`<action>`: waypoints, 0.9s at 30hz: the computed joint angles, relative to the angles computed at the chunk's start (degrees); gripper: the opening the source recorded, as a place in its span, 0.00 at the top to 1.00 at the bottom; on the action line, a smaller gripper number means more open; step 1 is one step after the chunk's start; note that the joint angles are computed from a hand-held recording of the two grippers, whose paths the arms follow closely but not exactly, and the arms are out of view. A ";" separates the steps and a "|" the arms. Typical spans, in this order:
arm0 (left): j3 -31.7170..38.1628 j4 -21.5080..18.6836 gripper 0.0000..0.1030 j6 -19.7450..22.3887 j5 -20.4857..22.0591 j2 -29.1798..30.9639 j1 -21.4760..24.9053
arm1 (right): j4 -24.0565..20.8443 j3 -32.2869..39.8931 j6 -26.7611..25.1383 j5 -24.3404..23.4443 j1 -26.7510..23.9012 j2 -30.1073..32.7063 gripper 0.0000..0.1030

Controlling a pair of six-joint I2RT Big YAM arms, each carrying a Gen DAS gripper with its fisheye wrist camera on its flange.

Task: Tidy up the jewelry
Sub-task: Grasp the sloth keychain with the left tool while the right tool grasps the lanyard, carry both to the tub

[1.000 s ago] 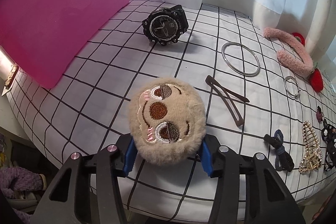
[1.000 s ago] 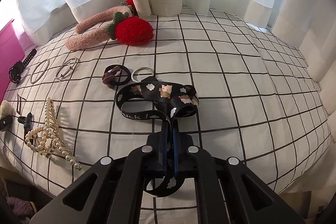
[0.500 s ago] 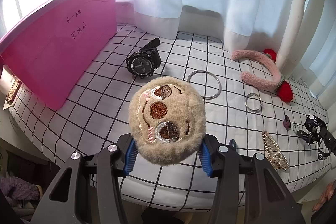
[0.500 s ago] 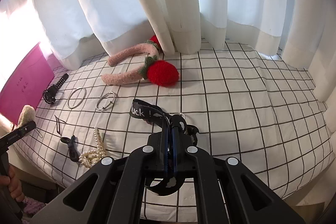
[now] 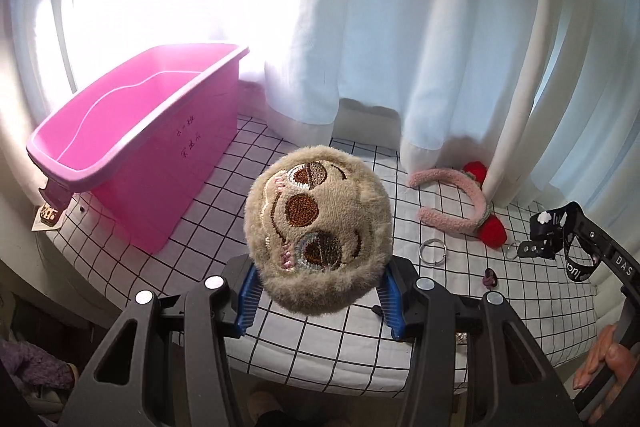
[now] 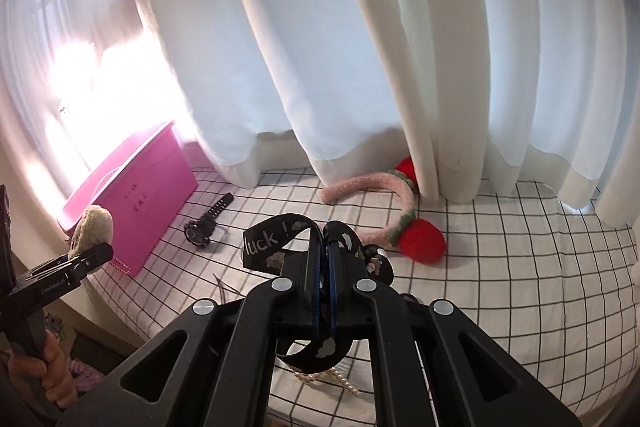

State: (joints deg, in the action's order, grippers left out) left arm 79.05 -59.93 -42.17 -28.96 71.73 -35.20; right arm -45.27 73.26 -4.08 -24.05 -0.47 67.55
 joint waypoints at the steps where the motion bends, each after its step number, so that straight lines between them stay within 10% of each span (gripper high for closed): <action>1: 0.35 -0.33 0.53 0.37 -0.38 -0.63 0.34 | 0.05 1.12 0.34 -0.62 1.18 0.49 0.97; 9: 1.17 0.01 0.53 6.04 -1.91 -6.01 7.73 | 0.86 12.76 3.77 -2.29 13.35 8.10 0.97; 18: 1.81 4.46 0.53 17.40 6.45 -8.69 27.19 | -1.97 35.90 6.25 -0.45 26.78 24.99 0.97; 27: 3.98 4.56 0.53 20.69 16.74 -3.42 41.79 | -20.91 75.73 4.84 1.18 35.04 51.19 0.97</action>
